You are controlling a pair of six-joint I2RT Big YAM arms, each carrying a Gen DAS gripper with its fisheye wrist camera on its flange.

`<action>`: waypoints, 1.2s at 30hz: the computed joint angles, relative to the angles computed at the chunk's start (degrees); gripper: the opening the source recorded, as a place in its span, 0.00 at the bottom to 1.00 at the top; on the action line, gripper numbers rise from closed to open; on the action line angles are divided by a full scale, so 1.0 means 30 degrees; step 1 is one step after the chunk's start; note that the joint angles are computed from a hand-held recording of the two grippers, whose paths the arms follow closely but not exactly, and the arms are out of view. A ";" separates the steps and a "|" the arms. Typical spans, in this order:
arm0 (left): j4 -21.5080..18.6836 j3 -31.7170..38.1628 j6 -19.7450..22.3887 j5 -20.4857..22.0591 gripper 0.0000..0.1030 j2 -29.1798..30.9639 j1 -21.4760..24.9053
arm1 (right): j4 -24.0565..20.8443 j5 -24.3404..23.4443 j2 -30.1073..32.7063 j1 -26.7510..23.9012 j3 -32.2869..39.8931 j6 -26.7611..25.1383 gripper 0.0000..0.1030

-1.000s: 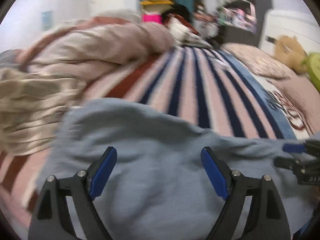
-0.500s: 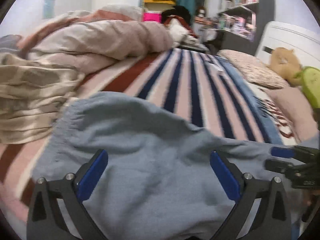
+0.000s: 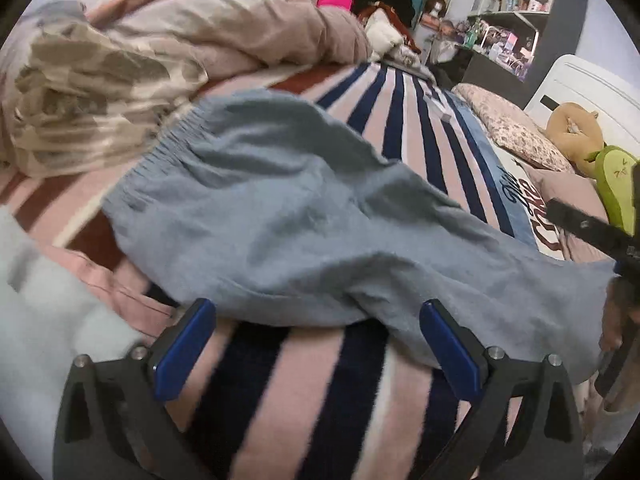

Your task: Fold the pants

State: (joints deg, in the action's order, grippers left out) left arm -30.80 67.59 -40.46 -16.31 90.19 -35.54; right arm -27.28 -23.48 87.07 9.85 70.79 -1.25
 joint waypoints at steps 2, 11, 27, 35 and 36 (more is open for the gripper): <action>-0.1181 0.0944 -0.1082 0.0433 0.98 0.0760 0.0397 | 0.0209 -0.0498 -0.0306 -0.0130 -0.0132 0.0127 0.57; -0.2684 0.1829 -0.5346 0.3995 0.98 0.1215 0.1142 | 0.1032 -0.1917 -0.1389 -0.0518 -0.0636 0.0623 0.60; -0.0300 0.3119 -0.5322 -0.2508 0.72 0.2830 0.2331 | 0.1576 -0.2790 -0.2149 -0.0756 -0.1007 0.0568 0.62; 0.2252 0.2595 -0.2947 -0.2968 0.09 0.1426 0.2890 | 0.1379 -0.2437 -0.1902 -0.0477 -0.0952 0.0406 0.62; 0.2414 0.2446 -0.2973 -0.3123 0.09 0.1112 0.2900 | 0.1330 -0.2406 -0.1839 -0.0425 -0.0931 0.0387 0.62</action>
